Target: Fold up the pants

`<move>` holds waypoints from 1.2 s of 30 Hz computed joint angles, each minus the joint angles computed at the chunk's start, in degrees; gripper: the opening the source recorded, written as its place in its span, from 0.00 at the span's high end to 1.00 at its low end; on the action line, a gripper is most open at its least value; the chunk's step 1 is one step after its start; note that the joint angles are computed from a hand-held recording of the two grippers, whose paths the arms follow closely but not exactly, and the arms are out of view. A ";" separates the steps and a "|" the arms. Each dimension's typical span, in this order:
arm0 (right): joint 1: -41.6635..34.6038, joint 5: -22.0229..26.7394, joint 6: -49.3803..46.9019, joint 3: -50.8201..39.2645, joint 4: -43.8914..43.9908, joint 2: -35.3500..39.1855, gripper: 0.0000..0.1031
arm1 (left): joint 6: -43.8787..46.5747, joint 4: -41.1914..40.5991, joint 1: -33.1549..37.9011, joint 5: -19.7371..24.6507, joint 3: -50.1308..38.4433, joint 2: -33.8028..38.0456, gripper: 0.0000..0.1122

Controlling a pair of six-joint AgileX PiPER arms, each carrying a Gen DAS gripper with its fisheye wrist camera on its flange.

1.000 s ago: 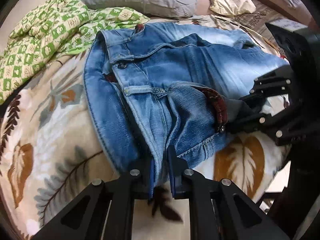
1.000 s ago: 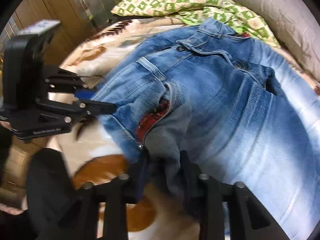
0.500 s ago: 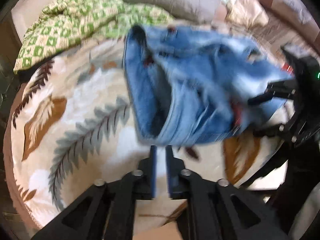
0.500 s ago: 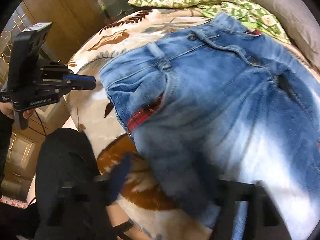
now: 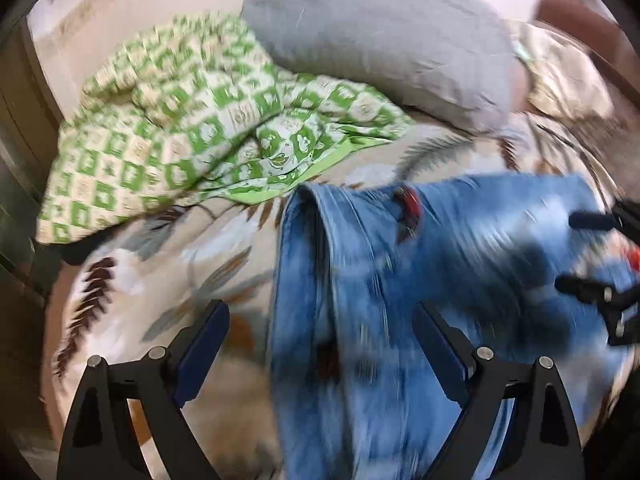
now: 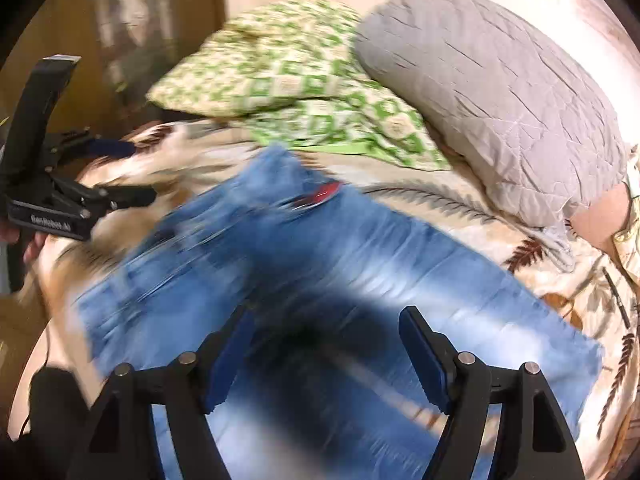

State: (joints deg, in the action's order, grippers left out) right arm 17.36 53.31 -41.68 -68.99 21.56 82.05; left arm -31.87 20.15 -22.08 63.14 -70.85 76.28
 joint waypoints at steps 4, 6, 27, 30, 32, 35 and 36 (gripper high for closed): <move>5.61 -5.70 8.58 -8.36 -7.30 11.30 0.24 | -0.96 -4.04 5.74 -5.72 -4.45 10.16 0.18; 7.46 -7.23 10.70 -12.24 -10.12 16.71 0.24 | -0.79 -5.57 7.37 -7.56 -6.85 14.78 0.18; 9.93 0.06 15.46 -29.59 -10.86 32.95 0.12 | 1.57 -1.78 8.70 -9.10 -0.92 14.37 0.14; 3.43 1.91 10.08 -23.59 -6.81 25.46 0.12 | 0.49 -3.27 6.31 -6.87 0.39 7.87 0.14; -3.69 3.92 4.10 -19.40 -2.90 19.33 0.11 | -0.84 -1.86 2.03 -3.50 -1.01 5.22 0.12; -13.33 7.99 -0.14 -18.91 -2.42 14.86 0.11 | -1.83 0.37 -7.07 3.40 -7.11 5.71 0.10; -15.70 9.32 0.06 -19.69 -3.30 14.43 0.11 | -1.62 0.84 -9.02 4.67 -9.04 6.56 0.10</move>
